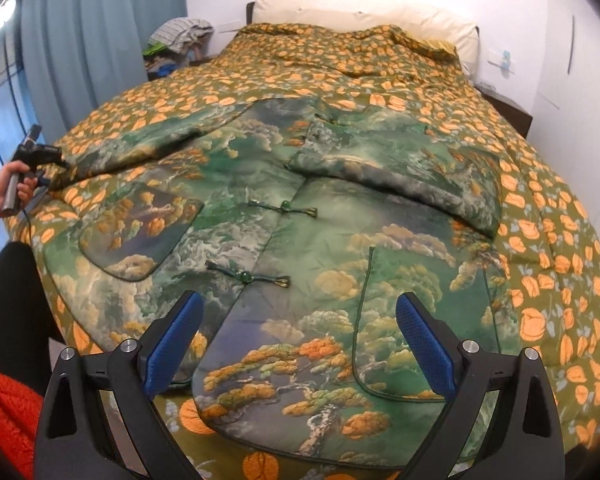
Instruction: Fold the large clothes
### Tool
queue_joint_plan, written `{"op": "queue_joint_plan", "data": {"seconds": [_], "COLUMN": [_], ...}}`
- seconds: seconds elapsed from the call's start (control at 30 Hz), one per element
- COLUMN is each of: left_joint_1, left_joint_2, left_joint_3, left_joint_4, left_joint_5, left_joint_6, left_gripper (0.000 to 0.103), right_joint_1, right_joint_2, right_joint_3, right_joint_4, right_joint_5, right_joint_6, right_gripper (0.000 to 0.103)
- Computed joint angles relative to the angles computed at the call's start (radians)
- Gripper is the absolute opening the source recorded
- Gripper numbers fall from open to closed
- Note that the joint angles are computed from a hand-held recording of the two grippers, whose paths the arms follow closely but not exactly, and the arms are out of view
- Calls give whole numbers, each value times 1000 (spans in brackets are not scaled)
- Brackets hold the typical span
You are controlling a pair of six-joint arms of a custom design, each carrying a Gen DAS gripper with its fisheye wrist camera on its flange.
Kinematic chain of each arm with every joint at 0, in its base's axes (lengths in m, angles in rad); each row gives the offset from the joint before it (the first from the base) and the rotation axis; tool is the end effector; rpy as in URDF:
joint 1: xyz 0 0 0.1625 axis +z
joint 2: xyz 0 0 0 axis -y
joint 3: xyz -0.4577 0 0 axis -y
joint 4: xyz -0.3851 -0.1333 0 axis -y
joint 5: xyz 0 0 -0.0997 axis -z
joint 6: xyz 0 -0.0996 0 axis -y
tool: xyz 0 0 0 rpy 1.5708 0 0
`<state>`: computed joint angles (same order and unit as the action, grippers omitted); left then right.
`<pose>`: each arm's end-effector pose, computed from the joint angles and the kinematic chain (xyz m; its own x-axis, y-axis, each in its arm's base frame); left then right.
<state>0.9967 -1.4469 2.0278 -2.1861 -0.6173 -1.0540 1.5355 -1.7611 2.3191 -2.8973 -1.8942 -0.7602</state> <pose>-0.0806 -0.5196 0.3512 -0.7196 -0.5859 -0.3728 -0.1676 0.6675 -0.7255 0.0883 -0.3808 0.4094 -0.6985 -0.3109 0.6445 -0.6292 0.6959 -0.3463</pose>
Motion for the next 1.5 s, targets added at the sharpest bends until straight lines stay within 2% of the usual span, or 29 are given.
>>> {"op": "queue_joint_plan", "data": {"seconds": [0.03, 0.07, 0.23, 0.33, 0.43, 0.57, 0.7, 0.8, 0.87, 1.07, 1.13, 1.2, 1.23, 1.27, 1.33, 1.43, 1.5], "left_joint_1": [-1, -6, -114, -206, -287, -381, -432, -439, -432, -413, -407, -399, -395, -392, -394, -411, -426], "left_joint_2": [2, -1, -3, 27, 92, 258, 435, 557, 634, 810, 859, 889, 898, 898, 894, 857, 822], "left_joint_3": [-17, -22, -56, -100, -158, -268, -374, -443, -480, -507, -508, -506, -498, -479, -442, -368, -315], "left_joint_4": [48, 55, 119, 101, 19, -200, -373, -412, -412, -384, -358, -326, -326, -338, -373, -422, -453], "left_joint_5": [2, -7, 89, 128, 137, 89, -18, -92, -133, -159, -145, -153, -174, -193, -229, -268, -283], "left_joint_6": [-24, -28, -4, 82, 222, 510, 726, 800, 804, 757, 734, 716, 715, 716, 729, 722, 706], "left_gripper": [8, 6, 5, 5, 5, 5, 5, 5, 5, 5, 7, 13, 24, 33, 34, 42, 52], "right_joint_1": [0, 0, -18, -43, -71, -115, -155, -184, -206, -253, -263, -269, -270, -271, -272, -268, -259], "right_joint_2": [0, -1, -13, -22, -34, -54, -78, -96, -109, -130, -133, -132, -130, -127, -123, -116, -101], "right_joint_3": [1, 2, 4, 9, 13, 13, 8, 5, 4, -6, -9, -11, -13, -15, -19, -28, -43], "right_joint_4": [-1, -1, -7, -12, -15, -7, -5, -18, -21, -15, -15, -16, -17, -16, -9, -2, 7], "right_joint_5": [-1, -1, 26, 53, 85, 130, 174, 205, 221, 245, 250, 252, 248, 245, 242, 230, 220], "right_joint_6": [1, 3, 8, 10, 20, 38, 62, 74, 81, 111, 116, 116, 117, 120, 128, 137, 138], "right_gripper": [98, 98, 98, 98, 98, 98, 98, 98, 98, 98, 98, 98, 98, 98, 98, 98, 98]}}
